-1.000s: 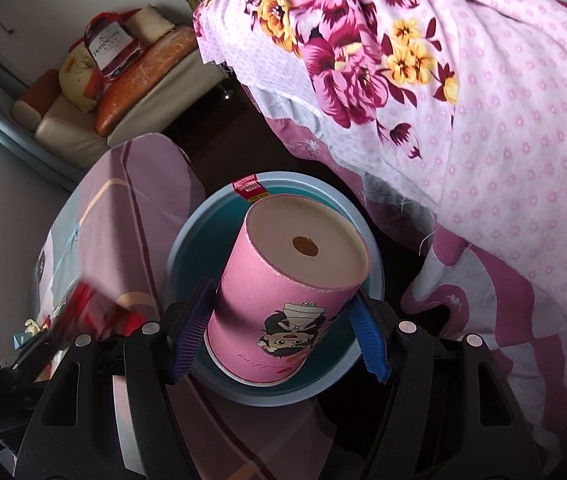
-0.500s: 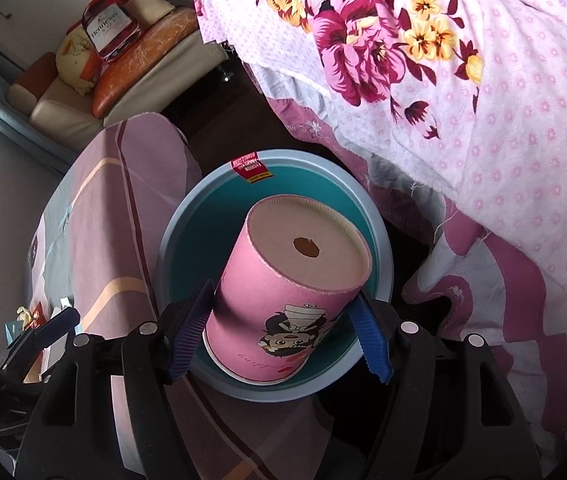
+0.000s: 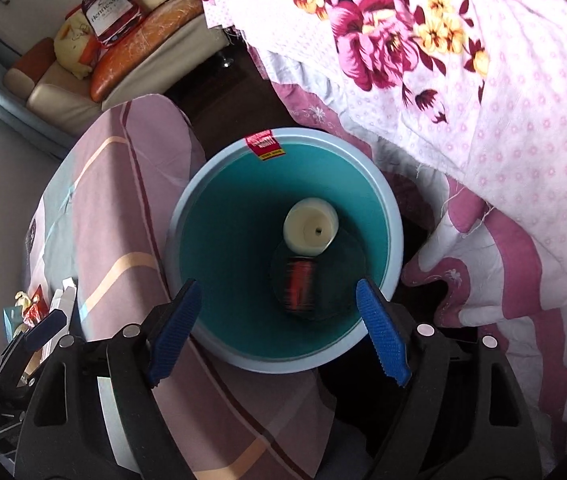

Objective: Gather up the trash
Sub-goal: 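Return both tools to the table and grasp the white yogurt cup with the left tool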

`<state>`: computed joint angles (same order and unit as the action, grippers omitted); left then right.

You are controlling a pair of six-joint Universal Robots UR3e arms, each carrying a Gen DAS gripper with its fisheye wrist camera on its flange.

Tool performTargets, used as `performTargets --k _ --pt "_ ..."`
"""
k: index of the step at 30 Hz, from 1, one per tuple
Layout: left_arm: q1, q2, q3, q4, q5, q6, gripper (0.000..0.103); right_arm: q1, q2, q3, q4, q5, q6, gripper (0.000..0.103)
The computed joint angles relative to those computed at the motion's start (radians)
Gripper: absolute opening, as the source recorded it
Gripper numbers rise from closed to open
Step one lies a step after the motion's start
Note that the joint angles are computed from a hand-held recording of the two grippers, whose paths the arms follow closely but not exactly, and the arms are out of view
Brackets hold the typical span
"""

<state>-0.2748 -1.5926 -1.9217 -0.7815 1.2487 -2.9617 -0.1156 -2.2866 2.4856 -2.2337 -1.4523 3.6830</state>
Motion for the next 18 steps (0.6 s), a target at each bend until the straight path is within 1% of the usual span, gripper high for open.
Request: performTargets --k 5,9,12,15,16,18 --pt "0.068 0.098 -0.070 -0.023 -0.027 0.033 0.092 0.132 0.078 -0.065 -0.032 -0.070 0.085 0.076" --pt "0.143 0.194 -0.128 -0.071 -0.058 0.077 0.092 0.274 0.180 -0.146 -0.056 -0.143 0.163 0.076" --pt "0.222 0.289 -0.180 -0.126 -0.089 0.130 0.092 0.374 0.258 -0.214 -0.066 -0.183 0.204 0.076" --pt "0.342 0.415 -0.235 -0.230 -0.129 0.218 0.092 0.495 0.366 -0.309 -0.073 -0.231 0.232 0.076" --pt "0.391 0.463 -0.249 -0.280 -0.144 0.254 0.092 0.527 0.402 -0.338 -0.079 -0.234 0.235 0.076" --pt "0.522 0.579 -0.278 -0.419 -0.180 0.364 0.092 0.585 0.480 -0.407 -0.083 -0.231 0.238 0.076"
